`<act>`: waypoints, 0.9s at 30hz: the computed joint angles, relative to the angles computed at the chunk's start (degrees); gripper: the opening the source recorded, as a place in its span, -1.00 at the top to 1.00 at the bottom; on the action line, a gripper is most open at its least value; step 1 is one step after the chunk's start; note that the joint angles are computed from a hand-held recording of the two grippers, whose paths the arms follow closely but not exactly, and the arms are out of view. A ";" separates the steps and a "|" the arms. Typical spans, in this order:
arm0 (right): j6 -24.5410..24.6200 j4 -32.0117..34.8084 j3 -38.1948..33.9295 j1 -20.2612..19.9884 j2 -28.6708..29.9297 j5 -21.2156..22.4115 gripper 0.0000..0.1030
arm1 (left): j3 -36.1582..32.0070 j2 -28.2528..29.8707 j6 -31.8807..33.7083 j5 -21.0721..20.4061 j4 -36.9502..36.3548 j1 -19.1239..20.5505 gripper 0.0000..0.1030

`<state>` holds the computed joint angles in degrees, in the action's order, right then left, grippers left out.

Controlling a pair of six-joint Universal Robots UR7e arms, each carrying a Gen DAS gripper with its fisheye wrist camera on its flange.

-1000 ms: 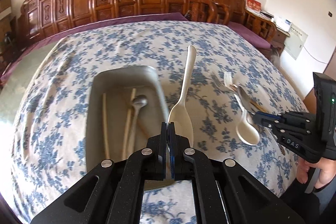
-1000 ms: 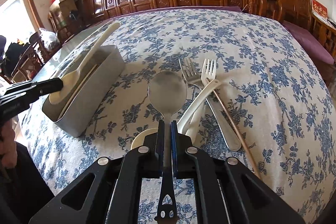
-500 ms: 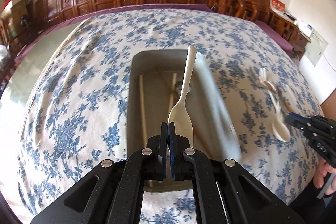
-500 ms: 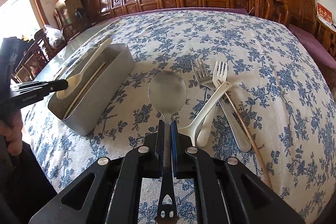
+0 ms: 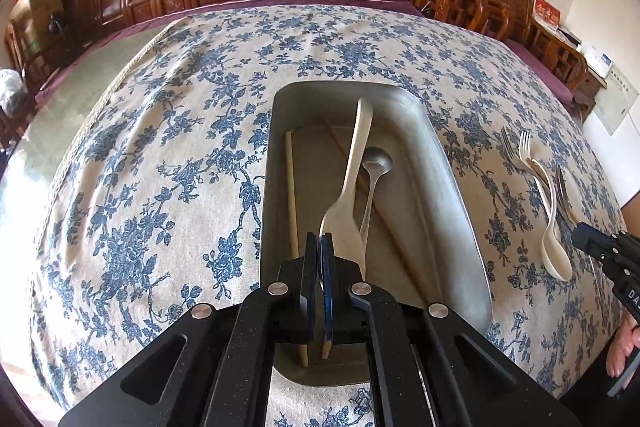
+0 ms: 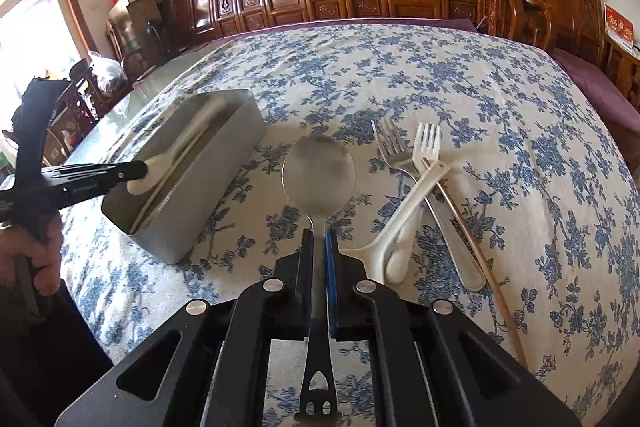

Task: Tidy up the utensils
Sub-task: 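Drop the white spoon into the grey tray with the left tool while the right tool holds its spoon, then lower the steel spoon into the grey tray and open the right tool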

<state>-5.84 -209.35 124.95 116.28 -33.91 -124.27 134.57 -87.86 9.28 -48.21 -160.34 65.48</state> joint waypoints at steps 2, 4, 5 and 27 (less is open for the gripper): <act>-0.18 0.66 -0.68 0.73 0.26 -0.12 0.85 | -0.21 -0.07 0.00 -0.46 0.47 0.09 0.97; -0.11 1.95 -1.68 1.37 0.51 0.00 0.85 | -0.49 -0.30 0.00 -1.15 0.66 0.22 0.97; 0.10 2.63 -2.13 1.66 0.54 0.23 0.85 | -0.61 -0.45 0.04 -1.43 0.74 0.22 0.97; -0.07 17.54 -20.92 5.86 8.15 2.77 0.85 | -3.54 -6.80 6.80 -5.60 0.51 1.33 0.97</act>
